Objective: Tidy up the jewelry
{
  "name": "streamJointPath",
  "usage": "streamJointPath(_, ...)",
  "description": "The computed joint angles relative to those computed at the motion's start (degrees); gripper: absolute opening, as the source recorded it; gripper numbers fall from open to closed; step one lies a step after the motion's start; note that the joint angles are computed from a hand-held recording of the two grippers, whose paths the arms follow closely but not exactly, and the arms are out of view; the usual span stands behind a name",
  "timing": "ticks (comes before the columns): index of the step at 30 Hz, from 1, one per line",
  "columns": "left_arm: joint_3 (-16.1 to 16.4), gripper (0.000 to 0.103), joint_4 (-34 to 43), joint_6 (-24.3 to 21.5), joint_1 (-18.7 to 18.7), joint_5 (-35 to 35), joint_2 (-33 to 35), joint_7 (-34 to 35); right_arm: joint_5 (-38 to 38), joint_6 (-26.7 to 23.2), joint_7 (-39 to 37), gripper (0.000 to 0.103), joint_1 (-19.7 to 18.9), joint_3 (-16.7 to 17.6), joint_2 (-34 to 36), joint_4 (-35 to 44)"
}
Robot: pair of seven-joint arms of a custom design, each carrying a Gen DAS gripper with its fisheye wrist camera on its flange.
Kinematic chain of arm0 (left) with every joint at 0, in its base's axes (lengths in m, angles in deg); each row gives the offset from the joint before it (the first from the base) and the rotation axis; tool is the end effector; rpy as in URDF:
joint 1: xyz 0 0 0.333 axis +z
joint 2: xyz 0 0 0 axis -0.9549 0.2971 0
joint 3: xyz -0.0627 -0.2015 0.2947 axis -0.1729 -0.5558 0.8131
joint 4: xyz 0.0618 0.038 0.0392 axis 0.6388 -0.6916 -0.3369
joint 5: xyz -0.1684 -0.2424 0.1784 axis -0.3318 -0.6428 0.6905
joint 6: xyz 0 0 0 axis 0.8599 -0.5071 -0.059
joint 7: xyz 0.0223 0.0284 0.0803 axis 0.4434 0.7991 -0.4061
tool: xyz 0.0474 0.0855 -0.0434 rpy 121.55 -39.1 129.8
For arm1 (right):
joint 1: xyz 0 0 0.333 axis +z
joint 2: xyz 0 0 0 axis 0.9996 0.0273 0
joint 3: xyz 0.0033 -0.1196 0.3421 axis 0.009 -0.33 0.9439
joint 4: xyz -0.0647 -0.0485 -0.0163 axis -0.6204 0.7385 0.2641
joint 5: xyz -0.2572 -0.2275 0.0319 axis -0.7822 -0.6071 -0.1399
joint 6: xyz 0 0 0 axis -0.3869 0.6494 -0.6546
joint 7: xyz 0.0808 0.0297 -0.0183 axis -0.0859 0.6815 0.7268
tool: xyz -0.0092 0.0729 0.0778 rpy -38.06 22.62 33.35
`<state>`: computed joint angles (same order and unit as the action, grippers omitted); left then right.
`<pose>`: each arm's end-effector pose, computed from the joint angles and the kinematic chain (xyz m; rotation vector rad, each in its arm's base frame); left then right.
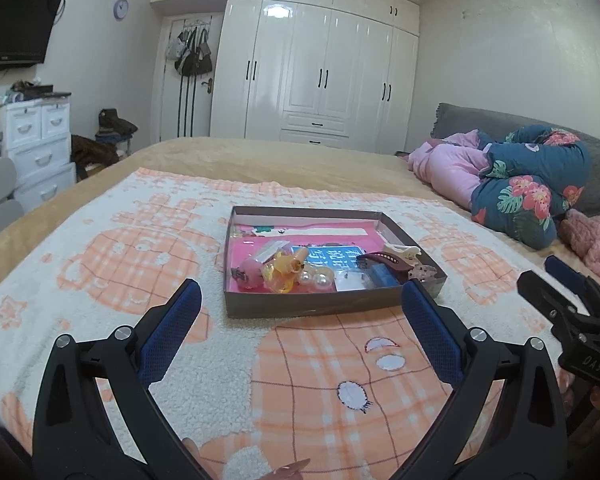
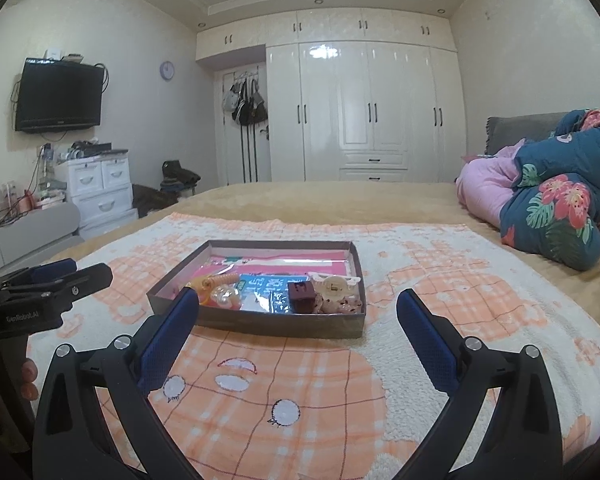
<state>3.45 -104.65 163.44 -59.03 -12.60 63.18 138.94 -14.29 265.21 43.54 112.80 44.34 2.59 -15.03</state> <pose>0.6798 -0.1352 0.5928 -1.3394 1.7618 -1.2795 0.6342 0.1125 0.5683 -1.3624 1.4286 -1.0377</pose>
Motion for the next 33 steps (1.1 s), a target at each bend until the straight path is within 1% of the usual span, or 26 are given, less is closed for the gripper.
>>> streamJointPath(1, 0.7, 0.092, -0.4, 0.7, -0.4, 0.0, -0.3, -0.3, -0.5, 1.0, 0.4, 0.097, -0.5, 0.7, -0.1, -0.5)
streamJointPath(3, -0.9, 0.092, -1.1, 1.5, 0.8, 0.2, -0.3, -0.5, 0.3, 2.4, -0.1, 0.097, -0.1, 0.5, 0.0, -0.8)
streamJointPath(4, -1.5, 0.092, -1.4, 1.8, 1.3, 0.5, -0.4, -0.6, -0.1, 3.4, 0.2, 0.097, -0.9, 1.5, -0.1, -1.2)
streamJointPath(5, -1.4, 0.092, -1.6, 1.9, 1.3, 0.9, -0.5, -0.9, -0.7, 4.0, 0.6, 0.097, -1.8, 2.5, -0.3, -1.6)
streamJointPath(6, -0.5, 0.092, -2.0, 2.4, 0.7, 1.2, -0.8, -1.4, -0.5, 4.2, 0.4, 0.097, -1.8, 2.7, -0.3, -1.6)
streamJointPath(8, -2.0, 0.092, -2.3, 2.4, 1.8, 2.0, -0.7, -1.8, 0.0, 4.5, -0.2, 0.097, -2.0, 3.0, -0.4, -1.9)
streamJointPath(9, -2.2, 0.092, -2.5, 2.3, 2.0, 2.3, -0.8, -2.1, 0.4, 4.4, -0.5, 0.097, -1.9, 3.1, -0.4, -1.9)
streamJointPath(11, -2.0, 0.092, -2.9, 2.3, 2.0, 2.8, -1.0, -2.5, 0.6, 4.7, -0.8, 0.097, -2.2, 3.5, -0.6, -2.2)
streamJointPath(14, -0.1, 0.092, -3.5, 3.0, 0.6, 3.7, -1.5, -3.5, 1.0, 5.3, -1.4, 0.097, -2.2, 3.8, -0.5, -2.3)
streamJointPath(18, 1.5, 0.092, -3.2, 2.7, -0.7, 4.3, -1.5, -4.8, 2.7, 5.3, -2.9, 0.097, -1.5, 3.5, -0.5, -2.5)
streamJointPath(22, 1.4, 0.092, -2.9, 2.0, -0.7, 4.5, -1.3, -5.0, 4.1, 4.5, -4.2, 0.097, -0.9, 3.1, -0.1, -1.9)
streamJointPath(26, 1.4, 0.092, -2.8, 1.7, -0.7, 4.2, -1.2, -5.0, 3.3, 4.6, -3.7, 0.097, -1.8, 3.9, 0.0, -2.0)
streamJointPath(33, 1.5, 0.092, -2.9, 1.9, -0.8, 3.9, -1.3, -4.9, 3.1, 4.3, -3.3, 0.097, -1.7, 3.7, 0.1, -2.1)
